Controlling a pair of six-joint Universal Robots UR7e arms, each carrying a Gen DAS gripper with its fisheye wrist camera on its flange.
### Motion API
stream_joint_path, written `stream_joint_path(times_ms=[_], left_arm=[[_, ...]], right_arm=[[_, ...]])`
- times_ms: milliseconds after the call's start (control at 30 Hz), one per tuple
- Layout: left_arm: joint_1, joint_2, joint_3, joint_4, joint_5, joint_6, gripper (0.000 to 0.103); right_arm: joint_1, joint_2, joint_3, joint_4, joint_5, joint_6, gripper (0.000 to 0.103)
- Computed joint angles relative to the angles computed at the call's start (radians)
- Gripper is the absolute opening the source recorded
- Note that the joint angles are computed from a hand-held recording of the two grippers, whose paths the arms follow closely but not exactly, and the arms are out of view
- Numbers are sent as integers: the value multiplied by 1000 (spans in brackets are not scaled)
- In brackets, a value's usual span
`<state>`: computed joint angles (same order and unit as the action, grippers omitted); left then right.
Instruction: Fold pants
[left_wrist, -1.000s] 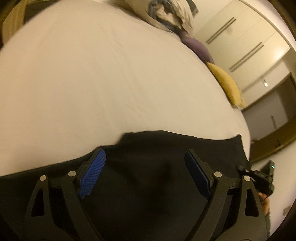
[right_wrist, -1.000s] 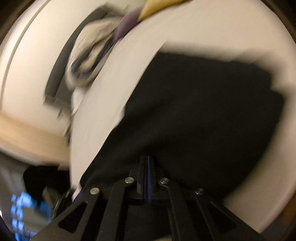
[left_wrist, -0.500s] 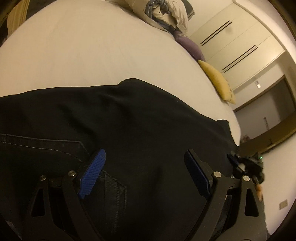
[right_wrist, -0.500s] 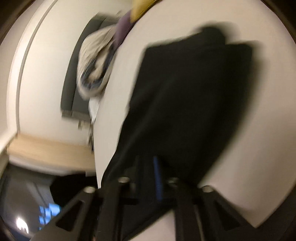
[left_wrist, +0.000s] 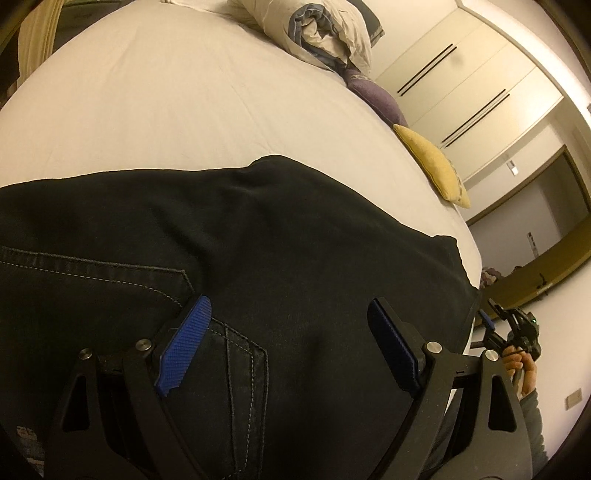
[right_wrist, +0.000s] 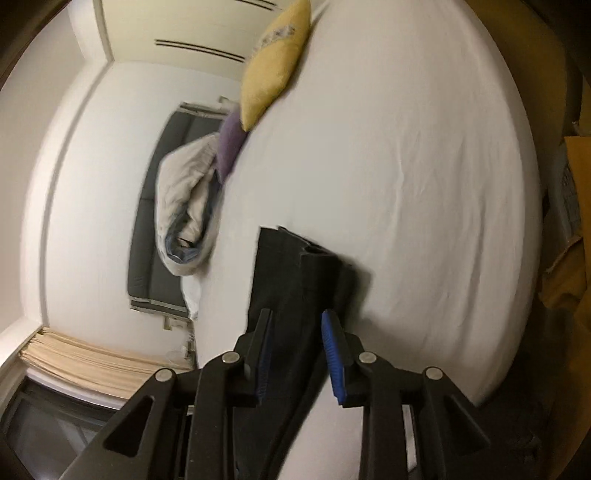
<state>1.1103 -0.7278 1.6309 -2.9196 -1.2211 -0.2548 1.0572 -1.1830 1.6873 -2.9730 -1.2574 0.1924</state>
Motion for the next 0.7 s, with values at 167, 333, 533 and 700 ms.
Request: stream_joint_path(times_ms=[167, 333, 533, 700], left_arm=[[-5, 13, -6, -5, 3, -4, 87], [-4, 9, -4, -5, 3, -2, 87], [1, 0, 4, -4, 0, 1, 87], [-1, -11, -3, 28, 3, -22, 87]], right_arm=[[28, 49, -33, -6, -19, 39, 30], [35, 73, -71, 32, -35, 63, 28], [68, 108, -121, 91, -79, 10, 6], [62, 96, -88, 45, -100, 27, 4]])
